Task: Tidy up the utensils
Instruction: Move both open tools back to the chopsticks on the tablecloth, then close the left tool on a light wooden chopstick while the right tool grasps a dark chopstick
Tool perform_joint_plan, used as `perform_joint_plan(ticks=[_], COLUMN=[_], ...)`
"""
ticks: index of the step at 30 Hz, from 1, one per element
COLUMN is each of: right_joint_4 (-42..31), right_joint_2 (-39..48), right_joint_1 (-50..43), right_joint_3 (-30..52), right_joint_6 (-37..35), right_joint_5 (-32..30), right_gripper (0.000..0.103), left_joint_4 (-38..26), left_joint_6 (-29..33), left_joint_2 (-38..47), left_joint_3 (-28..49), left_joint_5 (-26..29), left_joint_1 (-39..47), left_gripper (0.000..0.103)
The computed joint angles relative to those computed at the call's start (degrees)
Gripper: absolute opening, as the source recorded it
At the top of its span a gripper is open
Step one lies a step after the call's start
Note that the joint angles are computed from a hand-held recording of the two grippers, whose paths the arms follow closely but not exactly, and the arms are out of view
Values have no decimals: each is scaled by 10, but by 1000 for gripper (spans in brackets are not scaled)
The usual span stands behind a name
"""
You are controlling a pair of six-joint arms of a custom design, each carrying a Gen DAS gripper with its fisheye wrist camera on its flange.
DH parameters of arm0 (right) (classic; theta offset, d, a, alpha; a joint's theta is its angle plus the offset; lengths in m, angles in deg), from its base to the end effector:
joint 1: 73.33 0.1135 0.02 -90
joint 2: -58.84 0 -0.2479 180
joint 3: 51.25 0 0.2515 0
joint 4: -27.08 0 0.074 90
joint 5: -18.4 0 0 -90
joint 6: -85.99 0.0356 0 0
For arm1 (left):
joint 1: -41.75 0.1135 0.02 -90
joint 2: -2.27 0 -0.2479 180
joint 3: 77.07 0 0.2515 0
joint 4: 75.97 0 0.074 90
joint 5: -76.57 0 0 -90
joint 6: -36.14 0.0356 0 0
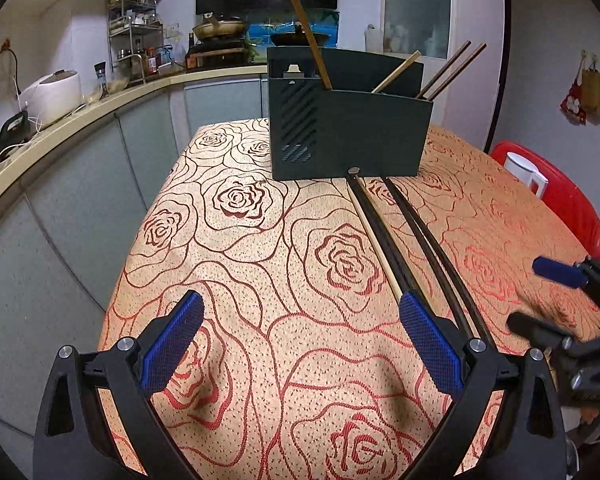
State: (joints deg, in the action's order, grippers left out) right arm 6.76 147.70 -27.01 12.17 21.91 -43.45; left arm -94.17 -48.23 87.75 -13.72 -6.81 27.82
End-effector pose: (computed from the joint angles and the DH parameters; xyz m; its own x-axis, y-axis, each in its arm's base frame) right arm 0.2302 0.2167 0.1778 -0.6244 -0.0958 -0.7752 -0.1528 0.9883 0.0010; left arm 0.3065 -0.0803 0.1951 -0.5933 0.2476 -0.7660 0.3845 0.9231 0.0005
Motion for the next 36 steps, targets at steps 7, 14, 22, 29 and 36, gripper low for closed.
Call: perform_joint_plan(ticks=[7,14,22,29,36], right_joint_4=[-15,-30,-51,-45,-55], right_joint_2=[42,51,31,23,20], right_joint_1=[20,13,-10,-16,-19], right_joint_3=[16,23,10,-1,-1], right_joint_6=[-5,-5,15,19,34], right_joint_5=[16,22,26,20,23], right_gripper=[74,68,63,62,61], left_joint_4=[15,5,-5,-16,-24], left_joint_6=[25,35,31,26,15], left_joint_2=[9,24,56,78,76], left_joint_3=[-9,-2,18,35,36], left_joint_5=[-28,-25,-37,-63,-75], left_joint_1=[-28,-47,-64,-74,-62], left_gripper=[95,95,94,94,94])
